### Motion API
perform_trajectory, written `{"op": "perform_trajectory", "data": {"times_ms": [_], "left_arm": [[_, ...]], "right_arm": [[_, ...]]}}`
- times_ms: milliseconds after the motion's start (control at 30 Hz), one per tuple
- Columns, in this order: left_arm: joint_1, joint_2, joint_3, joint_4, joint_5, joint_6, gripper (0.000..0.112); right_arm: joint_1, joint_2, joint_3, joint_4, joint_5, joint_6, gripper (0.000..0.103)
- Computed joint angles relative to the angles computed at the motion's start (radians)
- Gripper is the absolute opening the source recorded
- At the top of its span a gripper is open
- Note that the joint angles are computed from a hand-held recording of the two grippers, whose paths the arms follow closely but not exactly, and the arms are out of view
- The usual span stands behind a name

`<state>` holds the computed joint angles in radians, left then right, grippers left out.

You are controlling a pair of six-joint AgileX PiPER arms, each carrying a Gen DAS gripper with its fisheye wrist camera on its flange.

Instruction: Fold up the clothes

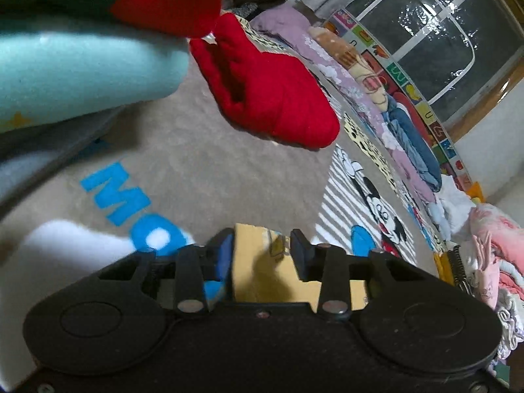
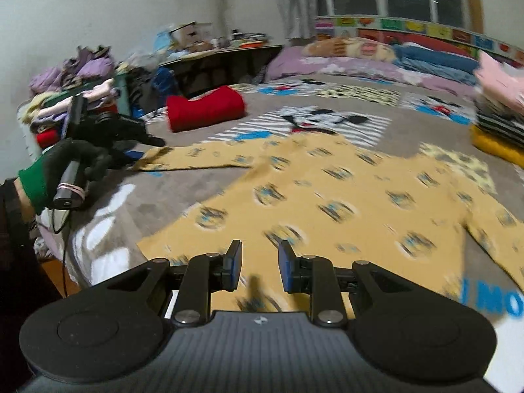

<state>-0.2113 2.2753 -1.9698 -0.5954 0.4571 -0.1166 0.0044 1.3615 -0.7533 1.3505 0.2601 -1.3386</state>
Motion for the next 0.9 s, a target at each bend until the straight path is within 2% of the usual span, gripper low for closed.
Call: {"op": "perform_trajectory", "data": {"times_ms": [33,100,200,400,467,567,667,733,767,800,867,900], "left_arm": [[0.001,0.002,-0.004,0.004,0.002,-0.004,0.027],[-0.004,0.002,-0.012,0.047,0.006,-0.021,0.010],[-0.034,-0.012,-0.008,0.194,-0.018,-0.055,0.008],[-0.098,-0.067,0.073,0.652,-0.188,-0.302,0.008],[-0.095,-0.053,0.057,0.652,-0.200,-0.290,0.008],[-0.097,0.008,-0.038,0.714,-0.142,-0.325,0.008],[-0.093,0.081,-0.179,0.676,-0.007,-0.292,0.009],[-0.090,0.131,-0.282,0.652,0.108,-0.271,0.009],[-0.088,0.145,-0.312,0.641,0.137,-0.267,0.011],[-0.084,0.142,-0.309,0.632,0.136,-0.268,0.015],[-0.074,0.117,-0.269,0.606,0.109,-0.276,0.035],[-0.067,0.097,-0.232,0.591,0.083,-0.286,0.037]], "right_arm": [[0.015,0.026,-0.031,-0.022,-0.001,0.026,0.027],[0.046,0.077,-0.087,-0.052,-0.010,0.068,0.027],[0.090,0.156,-0.167,-0.061,-0.021,0.103,0.028],[0.179,0.284,-0.268,-0.086,-0.052,0.160,0.028],[0.193,0.305,-0.278,-0.157,-0.047,0.232,0.028],[0.205,0.306,-0.259,-0.150,-0.052,0.220,0.031],[0.196,0.305,-0.270,-0.197,0.002,0.258,0.033],[0.192,0.305,-0.295,-0.314,0.062,0.342,0.035],[0.194,0.303,-0.310,-0.389,0.092,0.393,0.035],[0.194,0.299,-0.324,-0.445,0.113,0.432,0.035],[0.181,0.286,-0.343,-0.485,0.144,0.464,0.034],[0.175,0.280,-0.353,-0.502,0.159,0.478,0.033]]}}
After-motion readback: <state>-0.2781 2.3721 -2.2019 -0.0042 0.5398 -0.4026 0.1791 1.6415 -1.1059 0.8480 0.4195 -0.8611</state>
